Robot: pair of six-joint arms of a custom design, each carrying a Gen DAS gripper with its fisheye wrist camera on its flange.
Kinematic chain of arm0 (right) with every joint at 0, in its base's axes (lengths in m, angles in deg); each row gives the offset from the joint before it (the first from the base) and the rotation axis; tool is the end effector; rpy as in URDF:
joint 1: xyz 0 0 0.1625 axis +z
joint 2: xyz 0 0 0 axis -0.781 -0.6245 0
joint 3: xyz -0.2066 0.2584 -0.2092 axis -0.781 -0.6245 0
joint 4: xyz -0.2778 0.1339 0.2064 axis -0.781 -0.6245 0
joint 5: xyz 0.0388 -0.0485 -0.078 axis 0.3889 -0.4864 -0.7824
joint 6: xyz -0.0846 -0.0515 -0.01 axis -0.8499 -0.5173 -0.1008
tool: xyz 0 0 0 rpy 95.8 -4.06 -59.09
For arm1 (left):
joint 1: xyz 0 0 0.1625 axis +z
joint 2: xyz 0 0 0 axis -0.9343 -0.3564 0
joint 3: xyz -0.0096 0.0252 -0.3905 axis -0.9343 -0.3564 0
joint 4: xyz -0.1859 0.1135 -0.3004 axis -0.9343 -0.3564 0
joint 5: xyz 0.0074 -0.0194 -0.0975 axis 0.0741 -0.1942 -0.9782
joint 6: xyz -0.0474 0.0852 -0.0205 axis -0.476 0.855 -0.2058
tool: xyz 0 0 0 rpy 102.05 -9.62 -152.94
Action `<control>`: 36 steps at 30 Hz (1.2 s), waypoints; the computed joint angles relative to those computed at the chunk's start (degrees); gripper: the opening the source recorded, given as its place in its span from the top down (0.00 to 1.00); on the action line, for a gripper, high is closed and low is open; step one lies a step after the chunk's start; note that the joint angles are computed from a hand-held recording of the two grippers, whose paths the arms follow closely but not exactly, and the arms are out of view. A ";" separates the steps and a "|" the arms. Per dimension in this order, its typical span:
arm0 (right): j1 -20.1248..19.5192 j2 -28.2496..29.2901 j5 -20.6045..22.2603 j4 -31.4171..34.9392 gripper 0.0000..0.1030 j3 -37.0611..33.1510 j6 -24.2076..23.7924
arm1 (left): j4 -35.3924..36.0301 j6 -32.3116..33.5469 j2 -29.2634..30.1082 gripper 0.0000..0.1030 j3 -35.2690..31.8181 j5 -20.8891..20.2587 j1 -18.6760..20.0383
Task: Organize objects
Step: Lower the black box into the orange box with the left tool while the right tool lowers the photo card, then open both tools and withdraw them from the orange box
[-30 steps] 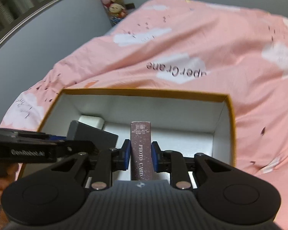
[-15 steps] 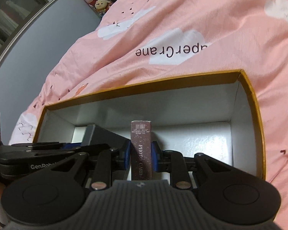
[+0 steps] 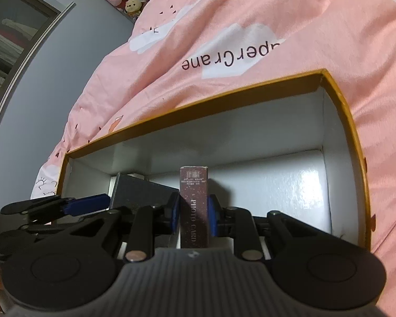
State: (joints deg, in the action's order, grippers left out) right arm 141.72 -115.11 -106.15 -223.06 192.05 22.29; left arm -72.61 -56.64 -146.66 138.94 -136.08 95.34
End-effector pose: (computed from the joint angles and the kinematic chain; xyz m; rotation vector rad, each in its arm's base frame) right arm 0.1242 -0.4371 0.2625 0.2861 -2.9479 0.4386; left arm -0.3334 -0.3778 0.1172 0.4778 2.4176 -0.3990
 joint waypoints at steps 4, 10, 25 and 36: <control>-0.70 -0.44 0.69 1.09 0.77 -0.21 0.77 | 4.07 -0.55 0.34 0.50 -1.45 -0.86 -0.59; -0.75 -0.80 1.01 2.12 0.77 -0.45 0.56 | 1.14 -2.73 0.03 0.70 0.78 -3.02 0.55; 2.06 3.28 -5.79 -3.04 0.73 -0.80 -5.10 | -2.81 -1.03 -0.53 0.78 3.12 -2.28 0.34; 6.06 4.75 -15.47 -4.04 0.56 -0.07 -20.63 | -0.35 5.57 0.76 0.48 2.71 -2.66 -1.10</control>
State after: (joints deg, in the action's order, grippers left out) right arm 147.78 -110.36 -121.62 -227.10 191.98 1.66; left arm -72.96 -51.07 -145.90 141.64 -138.74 94.24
